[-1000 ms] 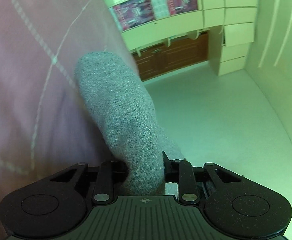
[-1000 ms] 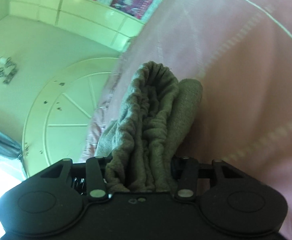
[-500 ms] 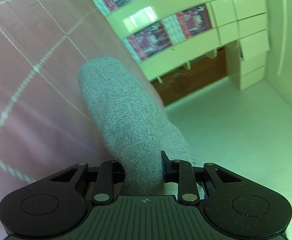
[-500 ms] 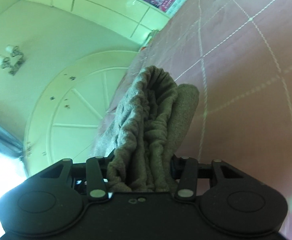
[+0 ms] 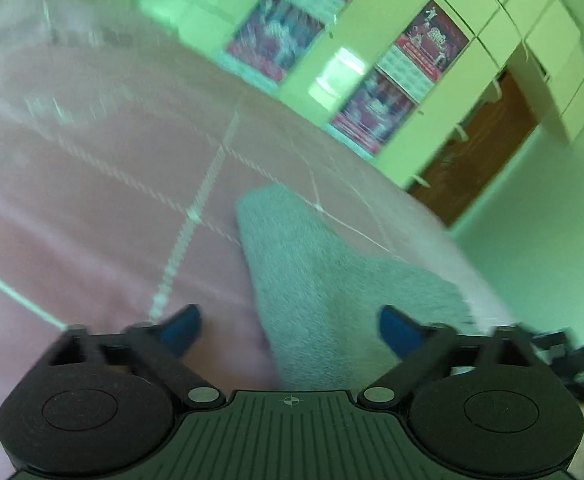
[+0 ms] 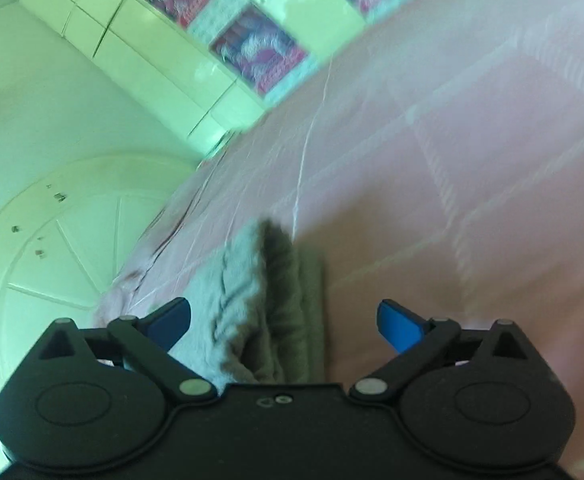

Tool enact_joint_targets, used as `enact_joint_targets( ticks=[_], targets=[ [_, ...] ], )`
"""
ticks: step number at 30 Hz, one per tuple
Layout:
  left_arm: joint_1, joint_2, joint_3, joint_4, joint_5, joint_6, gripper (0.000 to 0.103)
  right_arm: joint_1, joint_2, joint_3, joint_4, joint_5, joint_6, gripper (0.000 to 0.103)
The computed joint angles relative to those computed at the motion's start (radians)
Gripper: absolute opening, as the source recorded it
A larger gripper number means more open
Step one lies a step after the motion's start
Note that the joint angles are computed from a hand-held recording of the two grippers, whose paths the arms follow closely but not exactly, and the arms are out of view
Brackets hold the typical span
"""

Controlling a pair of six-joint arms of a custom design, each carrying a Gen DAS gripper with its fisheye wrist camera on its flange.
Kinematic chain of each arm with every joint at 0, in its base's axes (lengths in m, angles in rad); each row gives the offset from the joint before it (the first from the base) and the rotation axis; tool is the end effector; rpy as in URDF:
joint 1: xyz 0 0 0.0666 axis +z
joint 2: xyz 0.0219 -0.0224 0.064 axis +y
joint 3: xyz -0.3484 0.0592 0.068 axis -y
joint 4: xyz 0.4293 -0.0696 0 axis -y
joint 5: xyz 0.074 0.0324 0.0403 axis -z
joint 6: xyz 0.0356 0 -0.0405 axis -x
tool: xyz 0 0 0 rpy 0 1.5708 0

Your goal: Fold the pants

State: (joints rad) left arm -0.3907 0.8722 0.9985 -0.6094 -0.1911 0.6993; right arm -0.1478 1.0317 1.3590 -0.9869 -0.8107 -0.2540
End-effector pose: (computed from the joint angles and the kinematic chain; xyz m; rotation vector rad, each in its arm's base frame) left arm 0.3465 -0.1359 0.4444 -0.4379 2.0325 -0.4805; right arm 0.3852 -0.0317 0.5420 -0.0136 2.1483 0.9555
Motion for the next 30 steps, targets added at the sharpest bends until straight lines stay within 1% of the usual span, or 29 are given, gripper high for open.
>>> enact_joint_targets(
  ticks=[1,2,3,4,5,6,8,9,10,11,14,16,19,20,21,22,23,24,26,30],
  targets=[
    [-0.015,-0.023,0.012,-0.034,-0.05,-0.042,0.103,0.007,-0.021,-0.001,0.005,0.014,0.024,0.096],
    [-0.037,-0.024,0.032,-0.062,-0.097,-0.068,0.103,0.02,-0.037,-0.004,0.012,0.036,0.04,0.097],
    [-0.069,-0.018,0.049,-0.089,-0.159,-0.082,0.103,0.038,-0.053,-0.009,0.009,0.071,0.066,0.097],
    [-0.094,-0.011,0.066,-0.122,-0.202,-0.1,0.103,0.062,-0.068,-0.017,0.006,0.121,0.087,0.097],
    [-0.119,-0.001,0.088,-0.175,-0.239,-0.115,0.103,0.102,-0.073,-0.017,-0.004,0.189,0.117,0.097],
    [-0.145,0.018,0.11,-0.228,-0.281,-0.123,0.103,0.127,-0.076,-0.019,-0.021,0.24,0.144,0.097],
    [-0.173,0.053,0.139,-0.277,-0.325,-0.136,0.103,0.17,-0.058,-0.011,-0.058,0.32,0.213,0.097],
    [-0.186,0.064,0.149,-0.3,-0.344,-0.13,0.103,0.201,-0.045,-0.006,-0.096,0.391,0.262,0.097],
    [-0.196,0.06,0.144,-0.304,-0.356,-0.12,0.103,0.204,-0.058,-0.021,-0.124,0.417,0.308,0.097],
    [-0.195,0.04,0.131,-0.303,-0.352,-0.11,0.103,0.198,-0.065,-0.035,-0.12,0.408,0.309,0.097],
    [-0.186,0.017,0.105,-0.299,-0.333,-0.083,0.103,0.18,-0.066,-0.046,-0.117,0.371,0.26,0.097],
    [-0.183,0.001,0.085,-0.296,-0.327,-0.075,0.103,0.177,-0.064,-0.046,-0.117,0.359,0.255,0.097],
    [-0.184,-0.031,0.065,-0.331,-0.347,-0.031,0.103,0.159,-0.068,-0.037,-0.125,0.331,0.244,0.097],
    [-0.189,-0.047,0.053,-0.346,-0.358,-0.018,0.103,0.152,-0.077,-0.037,-0.127,0.338,0.24,0.097],
    [-0.199,-0.067,0.03,-0.365,-0.38,0.002,0.103,0.151,-0.089,-0.033,-0.14,0.394,0.239,0.097],
    [-0.213,-0.082,0.019,-0.39,-0.405,0.023,0.103,0.144,-0.102,-0.031,-0.157,0.428,0.252,0.097],
    [-0.225,-0.091,0.018,-0.433,-0.427,0.042,0.103,0.124,-0.115,-0.035,-0.175,0.42,0.272,0.097],
    [-0.239,-0.095,0.023,-0.493,-0.449,0.072,0.103,0.095,-0.134,-0.041,-0.188,0.406,0.286,0.097],
    [-0.275,-0.122,0.02,-0.554,-0.482,0.11,0.103,0.039,-0.175,-0.05,-0.213,0.394,0.321,0.097],
    [-0.404,-0.139,0.051,-0.685,-0.602,0.221,0.103,-0.062,-0.255,-0.055,-0.281,0.354,0.387,0.097]
  ],
)
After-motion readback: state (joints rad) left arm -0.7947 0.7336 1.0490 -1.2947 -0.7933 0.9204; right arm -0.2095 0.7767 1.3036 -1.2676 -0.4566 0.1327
